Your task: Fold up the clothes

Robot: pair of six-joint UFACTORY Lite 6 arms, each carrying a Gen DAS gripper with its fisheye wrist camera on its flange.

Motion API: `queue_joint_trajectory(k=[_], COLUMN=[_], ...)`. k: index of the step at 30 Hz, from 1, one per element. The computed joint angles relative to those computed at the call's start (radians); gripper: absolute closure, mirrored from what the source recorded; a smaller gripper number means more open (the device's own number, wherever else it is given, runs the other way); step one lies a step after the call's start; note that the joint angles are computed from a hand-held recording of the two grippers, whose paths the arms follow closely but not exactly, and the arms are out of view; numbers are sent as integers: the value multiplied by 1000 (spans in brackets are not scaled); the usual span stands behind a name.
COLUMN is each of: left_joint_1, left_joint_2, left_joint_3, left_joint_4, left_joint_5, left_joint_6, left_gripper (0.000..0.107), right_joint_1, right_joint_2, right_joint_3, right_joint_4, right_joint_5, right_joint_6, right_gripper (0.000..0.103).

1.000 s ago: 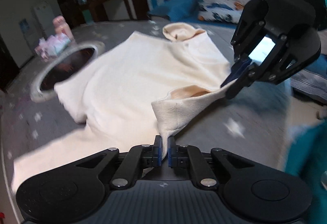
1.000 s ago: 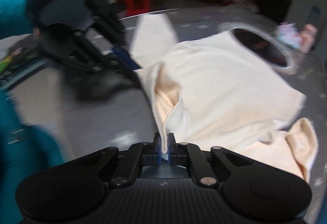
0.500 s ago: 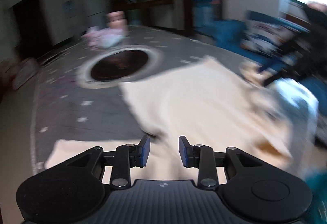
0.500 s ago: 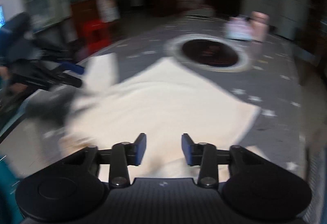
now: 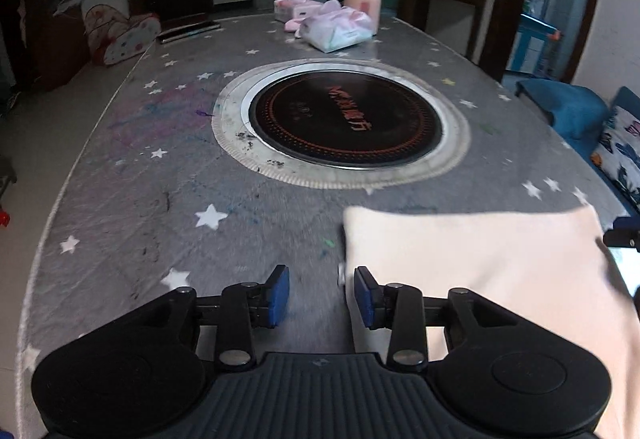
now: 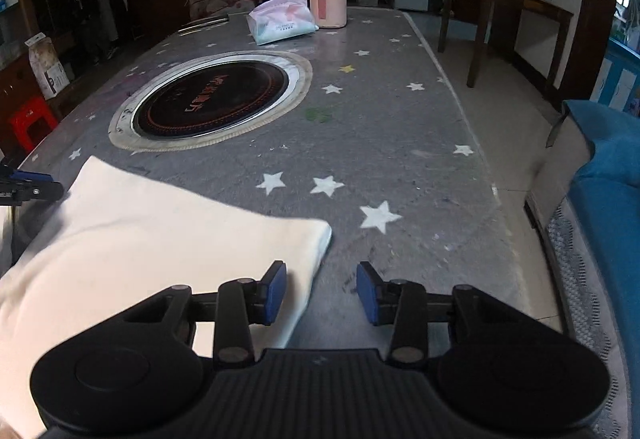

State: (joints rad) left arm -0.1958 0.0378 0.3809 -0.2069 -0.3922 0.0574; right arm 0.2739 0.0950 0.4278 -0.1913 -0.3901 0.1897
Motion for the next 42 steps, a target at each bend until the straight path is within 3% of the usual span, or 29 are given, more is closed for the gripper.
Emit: queue_joint_trajectory(k=[2,3,5,7,11,14,17,19,21,23,26,30,33,38,42], left_joint_1=[-13,-18,-40,-93,-49,27,94,116,86,29,-27,-92,-165,-132,-119], left_joint_2=[56,80,113,149,197,144,37,-9,-4,37,112,179,219,214,199], left_joint_3=[34,48,58,68,77,48,4,-6,10,36,71,86,99,91,75], left_joint_4=[-30,-34,-111,-304,-361,-276,-78,36,22,-83,-166,-246,-424,-398,-415], left_joint_5=[-27,-40,-84,-155,-210,-171,-102,-63,-48,-62,-100,-169,-247,-242,-248], left_joint_6=[30,41,127,308,357,299,125,15,6,76,131,201,360,332,354], left_gripper=[70,82,102,106,107,107,104,97,68,64,65,99,101,101,101], right_joint_1=[7,13,24,59,116,135,148,145,150,163,184,215,240,297,375], right_joint_2=[64,87,131,158,223,241,230,179,144,129,106,81,55,11,-8], right_joint_3=[53,75,118,149,224,250,251,215,188,170,144,106,67,3,-37], right_joint_4=[-11,-7,-2,93,240,309,341,304,279,271,259,227,191,188,313], right_joint_5=[-1,1,8,0,-47,-46,-43,-36,-30,-24,-16,-13,-25,-41,-46], right_joint_6=[19,17,15,-68,-178,-249,-288,-263,-247,-243,-238,-211,-182,-176,-289], right_gripper=[74,77,96,98,97,88,87,86,85,82,80,80,80,79,76])
